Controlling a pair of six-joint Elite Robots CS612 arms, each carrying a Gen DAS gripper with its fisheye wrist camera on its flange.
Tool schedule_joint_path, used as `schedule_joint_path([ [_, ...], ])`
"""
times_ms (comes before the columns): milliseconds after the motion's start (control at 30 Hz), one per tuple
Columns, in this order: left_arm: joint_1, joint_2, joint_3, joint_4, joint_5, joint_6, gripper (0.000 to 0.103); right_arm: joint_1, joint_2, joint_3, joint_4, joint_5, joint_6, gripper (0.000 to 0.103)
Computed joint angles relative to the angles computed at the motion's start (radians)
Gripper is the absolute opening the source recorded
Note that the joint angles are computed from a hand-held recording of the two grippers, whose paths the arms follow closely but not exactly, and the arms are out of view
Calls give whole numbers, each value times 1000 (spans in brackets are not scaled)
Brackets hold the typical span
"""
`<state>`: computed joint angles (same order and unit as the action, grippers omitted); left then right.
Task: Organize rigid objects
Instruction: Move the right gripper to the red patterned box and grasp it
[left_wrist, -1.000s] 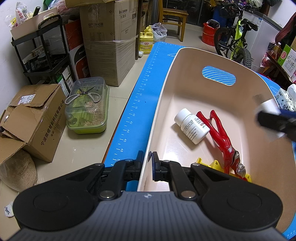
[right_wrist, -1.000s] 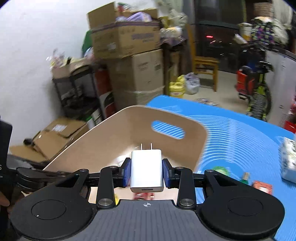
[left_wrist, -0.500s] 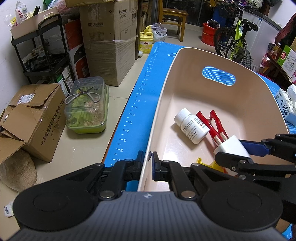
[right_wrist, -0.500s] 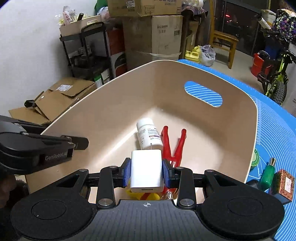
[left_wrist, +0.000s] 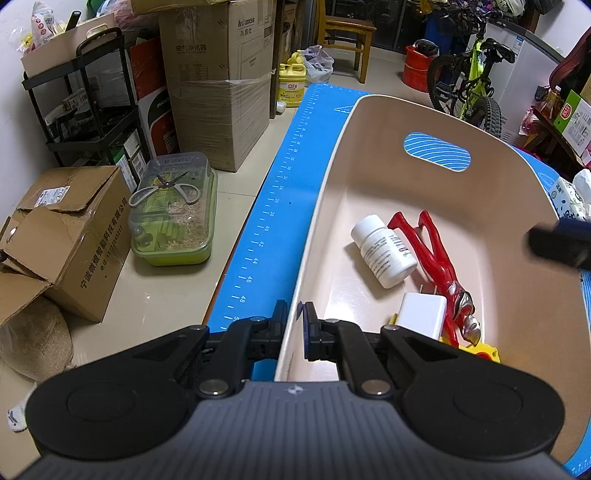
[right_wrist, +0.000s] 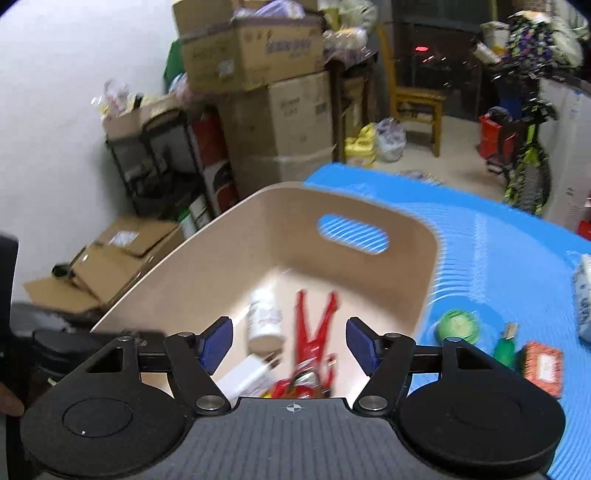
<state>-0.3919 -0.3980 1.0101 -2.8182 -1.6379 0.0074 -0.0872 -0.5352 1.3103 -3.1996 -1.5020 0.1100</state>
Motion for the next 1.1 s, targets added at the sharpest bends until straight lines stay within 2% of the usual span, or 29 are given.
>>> schedule_joint_path([
  [200,0,0,0,0,0,-2,10,-35,-23,48,-66,-87,69,80],
  [333,0,0,0,1,0,-1,10,-59,-28,70,-67,-174,86,80],
  [533,2,1,-2,4,-3,-5,10,-101,-24,92,-33,-231,148,80],
  [800,2,1,-3,5,-3,-3,10,-125,10,84,23,-247,183,80],
  [1100,3,2,-7,8,-2,-2,10,-124,49,36,83,-275,195,80],
])
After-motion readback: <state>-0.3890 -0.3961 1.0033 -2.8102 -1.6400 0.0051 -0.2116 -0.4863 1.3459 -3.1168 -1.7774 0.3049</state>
